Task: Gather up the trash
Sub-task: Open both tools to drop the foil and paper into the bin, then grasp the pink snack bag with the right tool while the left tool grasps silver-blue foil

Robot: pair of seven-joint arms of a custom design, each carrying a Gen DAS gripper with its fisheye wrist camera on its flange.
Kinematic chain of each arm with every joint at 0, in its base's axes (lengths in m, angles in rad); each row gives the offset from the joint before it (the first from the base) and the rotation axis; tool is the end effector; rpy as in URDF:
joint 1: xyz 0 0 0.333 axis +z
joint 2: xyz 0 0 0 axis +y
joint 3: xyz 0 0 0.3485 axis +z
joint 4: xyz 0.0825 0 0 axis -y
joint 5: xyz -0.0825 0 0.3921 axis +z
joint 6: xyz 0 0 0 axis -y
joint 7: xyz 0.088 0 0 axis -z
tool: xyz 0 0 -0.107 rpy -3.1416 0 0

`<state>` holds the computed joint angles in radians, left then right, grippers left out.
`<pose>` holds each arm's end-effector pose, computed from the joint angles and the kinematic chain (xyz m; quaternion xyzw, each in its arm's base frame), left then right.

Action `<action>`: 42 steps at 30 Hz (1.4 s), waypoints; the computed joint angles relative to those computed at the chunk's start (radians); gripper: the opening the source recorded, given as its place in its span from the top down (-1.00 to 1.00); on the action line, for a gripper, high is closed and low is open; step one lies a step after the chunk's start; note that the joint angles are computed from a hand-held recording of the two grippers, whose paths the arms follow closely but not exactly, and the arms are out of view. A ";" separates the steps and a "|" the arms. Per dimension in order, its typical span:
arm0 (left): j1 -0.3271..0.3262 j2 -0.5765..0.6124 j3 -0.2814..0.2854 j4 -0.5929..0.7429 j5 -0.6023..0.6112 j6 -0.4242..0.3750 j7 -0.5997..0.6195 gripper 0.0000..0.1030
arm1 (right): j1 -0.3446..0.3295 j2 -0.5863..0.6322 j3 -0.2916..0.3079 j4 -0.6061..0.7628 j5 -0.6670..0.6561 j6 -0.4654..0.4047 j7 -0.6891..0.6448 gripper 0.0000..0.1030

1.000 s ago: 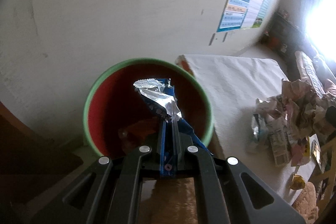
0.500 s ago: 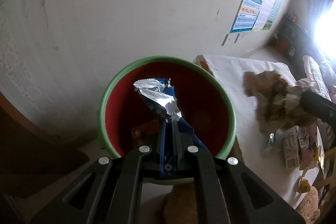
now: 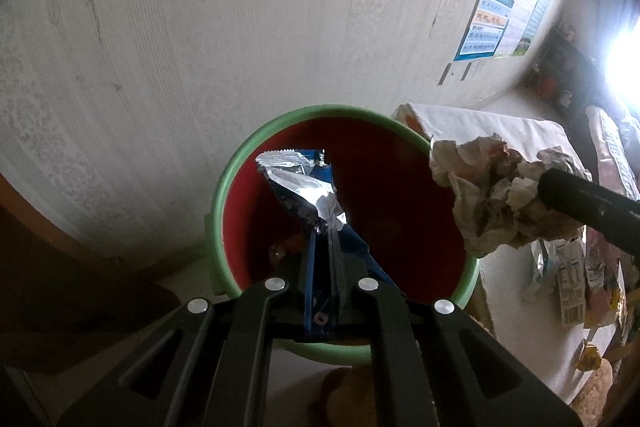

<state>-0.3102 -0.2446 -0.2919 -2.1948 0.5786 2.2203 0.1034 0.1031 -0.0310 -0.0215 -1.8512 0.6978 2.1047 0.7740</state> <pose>0.4225 -0.2818 0.5434 -0.8347 0.4586 -0.1839 0.2433 0.5848 0.0782 0.5998 -0.8307 0.4384 0.0100 0.3430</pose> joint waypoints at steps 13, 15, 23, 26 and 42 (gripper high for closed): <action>-0.006 -0.003 -0.012 0.025 0.018 -0.065 -0.036 0.23 | -0.021 -0.024 -0.020 -0.018 0.064 -0.018 -0.020 -0.19; -0.008 -0.004 -0.011 0.026 0.018 -0.064 -0.035 0.23 | -0.027 -0.030 -0.024 -0.021 0.066 -0.018 -0.026 -0.19; -0.015 0.007 -0.037 0.075 0.081 -0.095 -0.068 0.24 | -0.077 -0.065 -0.066 -0.018 0.089 -0.079 -0.021 -0.29; -0.023 0.026 -0.038 0.103 0.090 -0.097 -0.053 0.24 | -0.100 -0.083 -0.083 -0.021 0.101 -0.077 -0.049 -0.30; -0.095 0.206 -0.048 0.283 0.082 -0.068 0.042 0.24 | -0.269 0.023 -0.148 0.017 -0.050 0.057 0.069 -0.36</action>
